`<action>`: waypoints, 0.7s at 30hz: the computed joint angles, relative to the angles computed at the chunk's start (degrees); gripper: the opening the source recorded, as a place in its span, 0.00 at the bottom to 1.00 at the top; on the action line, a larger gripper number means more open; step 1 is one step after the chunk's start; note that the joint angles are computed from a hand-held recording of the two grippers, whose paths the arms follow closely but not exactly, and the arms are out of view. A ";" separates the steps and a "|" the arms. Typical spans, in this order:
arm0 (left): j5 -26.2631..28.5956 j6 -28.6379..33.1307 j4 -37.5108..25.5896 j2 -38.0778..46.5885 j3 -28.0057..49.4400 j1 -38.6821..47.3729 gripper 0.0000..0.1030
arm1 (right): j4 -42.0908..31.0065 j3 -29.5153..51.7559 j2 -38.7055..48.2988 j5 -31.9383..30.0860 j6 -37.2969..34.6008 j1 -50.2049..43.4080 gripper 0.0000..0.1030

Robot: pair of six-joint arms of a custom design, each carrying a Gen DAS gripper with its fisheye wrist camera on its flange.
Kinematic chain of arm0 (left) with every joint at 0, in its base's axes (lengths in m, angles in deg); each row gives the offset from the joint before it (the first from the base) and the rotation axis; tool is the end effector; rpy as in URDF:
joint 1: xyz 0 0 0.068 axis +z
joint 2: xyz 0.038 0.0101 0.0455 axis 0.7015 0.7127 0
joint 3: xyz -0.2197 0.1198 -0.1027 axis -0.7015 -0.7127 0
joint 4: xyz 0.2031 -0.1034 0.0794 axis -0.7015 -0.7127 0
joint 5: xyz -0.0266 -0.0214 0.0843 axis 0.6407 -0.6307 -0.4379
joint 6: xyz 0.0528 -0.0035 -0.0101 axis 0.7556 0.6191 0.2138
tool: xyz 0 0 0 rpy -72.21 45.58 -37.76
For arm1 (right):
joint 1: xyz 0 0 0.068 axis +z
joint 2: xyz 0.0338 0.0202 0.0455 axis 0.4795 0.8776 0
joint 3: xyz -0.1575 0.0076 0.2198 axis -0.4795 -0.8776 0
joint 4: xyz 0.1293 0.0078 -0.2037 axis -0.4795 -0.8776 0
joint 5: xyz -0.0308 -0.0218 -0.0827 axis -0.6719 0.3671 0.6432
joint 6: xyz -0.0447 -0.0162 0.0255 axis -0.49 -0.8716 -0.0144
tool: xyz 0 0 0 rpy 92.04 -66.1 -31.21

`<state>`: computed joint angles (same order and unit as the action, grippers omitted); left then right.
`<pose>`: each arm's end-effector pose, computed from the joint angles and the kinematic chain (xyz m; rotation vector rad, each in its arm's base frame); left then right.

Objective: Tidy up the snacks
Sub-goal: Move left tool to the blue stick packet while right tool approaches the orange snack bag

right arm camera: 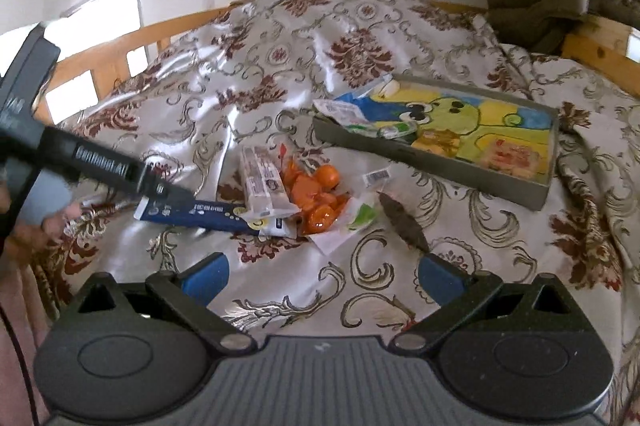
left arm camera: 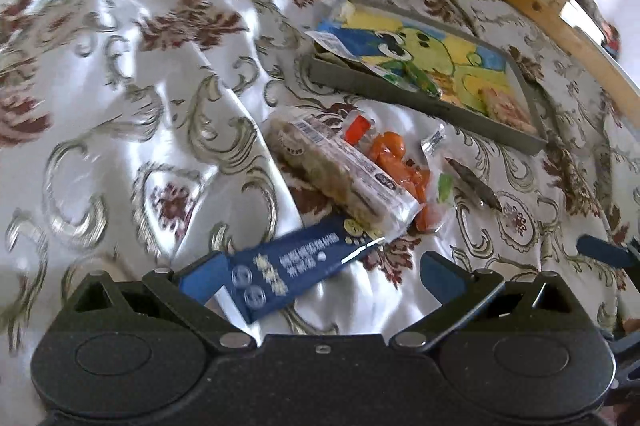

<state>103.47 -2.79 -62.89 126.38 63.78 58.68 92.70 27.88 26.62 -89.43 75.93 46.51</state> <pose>0.2959 0.0577 0.1189 0.2295 2.5035 -0.4104 0.1850 0.0600 0.1078 -0.3080 2.1862 0.2041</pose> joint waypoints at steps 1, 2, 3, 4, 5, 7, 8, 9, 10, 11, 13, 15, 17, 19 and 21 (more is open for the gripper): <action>0.43 1.32 -1.16 1.38 1.66 0.02 0.99 | 0.65 0.69 1.63 -0.50 -1.27 -0.31 1.00; 0.33 2.65 -2.25 2.72 3.25 -0.27 0.99 | 0.90 1.43 2.91 -0.90 -2.36 -0.58 1.00; -0.20 4.34 -3.50 4.11 4.80 -0.81 0.99 | 1.16 2.35 4.47 -1.27 -3.65 -0.84 1.00; -0.54 6.19 -4.92 5.34 6.25 -1.24 0.99 | 1.78 2.89 5.72 -1.07 -4.39 -0.57 1.00; -1.07 8.12 -5.87 6.41 7.34 -1.92 0.99 | 2.96 3.47 7.38 -1.14 -5.50 -0.62 1.00; -3.00 12.95 -5.15 7.40 7.63 -3.57 0.99 | 4.97 4.52 10.19 -1.92 -7.23 -0.72 1.00; -4.10 15.77 -4.08 7.47 7.11 -4.42 0.99 | 5.91 5.29 11.82 -2.28 -8.31 -0.88 1.00; -5.42 18.88 -2.05 7.31 5.95 -5.30 0.99 | 6.45 6.14 13.36 -2.17 -9.11 -0.87 1.00; -6.83 21.37 0.55 7.09 4.50 -6.12 0.99 | 6.41 7.25 14.77 -2.27 -9.88 -1.10 1.00; -7.89 23.75 2.95 7.01 3.16 -6.72 0.99 | 6.13 8.57 16.28 -2.65 -10.67 -1.51 1.00; -9.19 27.11 5.81 7.72 1.93 -7.60 0.99 | 6.60 10.44 18.87 -1.87 -11.97 -1.71 1.00; -8.84 28.08 5.33 8.73 2.67 -7.69 0.99 | 6.31 12.86 21.27 -0.52 -13.67 -1.75 1.00; -7.95 27.40 3.58 9.55 4.24 -7.40 0.99 | 5.90 15.19 23.21 -0.54 -14.82 -2.07 1.00; -7.69 25.22 3.07 9.59 4.75 -7.39 0.99 | 5.78 17.31 25.15 -1.11 -15.71 -2.42 1.00; -8.45 22.63 3.16 9.42 4.48 -7.49 0.99 | 5.35 19.50 27.13 -1.05 -16.36 -2.42 1.00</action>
<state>95.01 19.85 -59.73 135.80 68.26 51.19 98.05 47.39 53.75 -90.47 59.56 44.09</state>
